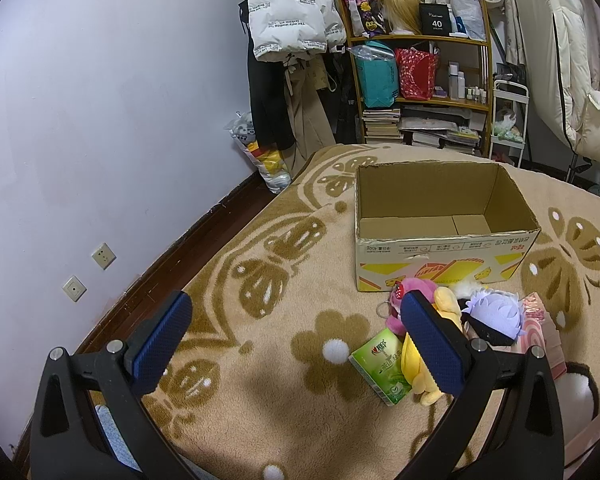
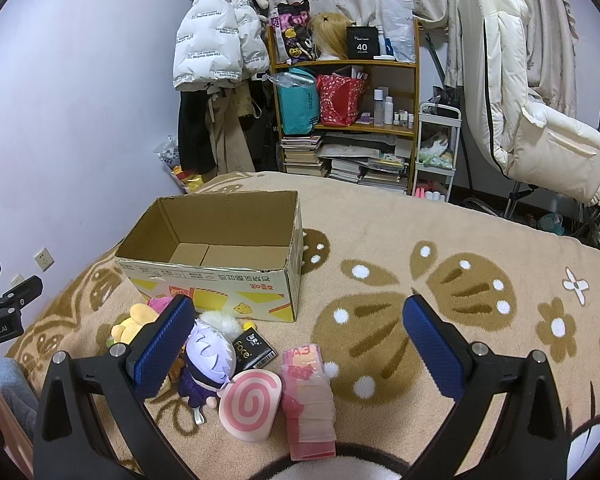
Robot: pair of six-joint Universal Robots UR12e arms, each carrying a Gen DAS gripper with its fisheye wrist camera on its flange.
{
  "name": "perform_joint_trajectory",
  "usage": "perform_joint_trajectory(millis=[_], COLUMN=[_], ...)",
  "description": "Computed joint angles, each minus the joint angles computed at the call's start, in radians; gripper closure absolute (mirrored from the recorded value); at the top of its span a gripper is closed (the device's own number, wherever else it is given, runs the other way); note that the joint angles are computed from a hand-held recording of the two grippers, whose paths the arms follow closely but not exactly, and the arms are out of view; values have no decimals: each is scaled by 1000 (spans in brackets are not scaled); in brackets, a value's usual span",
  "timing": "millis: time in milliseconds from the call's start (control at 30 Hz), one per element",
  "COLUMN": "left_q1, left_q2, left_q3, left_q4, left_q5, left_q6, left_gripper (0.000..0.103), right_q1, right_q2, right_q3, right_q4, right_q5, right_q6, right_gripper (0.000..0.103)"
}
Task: Organize soft objects
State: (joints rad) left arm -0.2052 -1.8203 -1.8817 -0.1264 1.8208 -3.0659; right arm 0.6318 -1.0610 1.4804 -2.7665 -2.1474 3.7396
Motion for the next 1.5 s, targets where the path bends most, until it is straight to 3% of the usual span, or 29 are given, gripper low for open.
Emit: perform_joint_trajectory(millis=[967, 1167, 1500], left_q1=[-1, 1, 10], left_q2=[-1, -5, -8], left_q3=[-3, 11, 23], left_q4=[-7, -49, -86], left_q5=[-2, 6, -76], left_q6=[-2, -6, 17], left_gripper=[0, 0, 0], right_q1=[-1, -2, -3], right_q2=[0, -1, 12], right_q3=[2, 2, 0], right_q4=[0, 1, -14], right_q5=[4, 4, 13], right_q6=[4, 7, 25], right_gripper=[0, 0, 0])
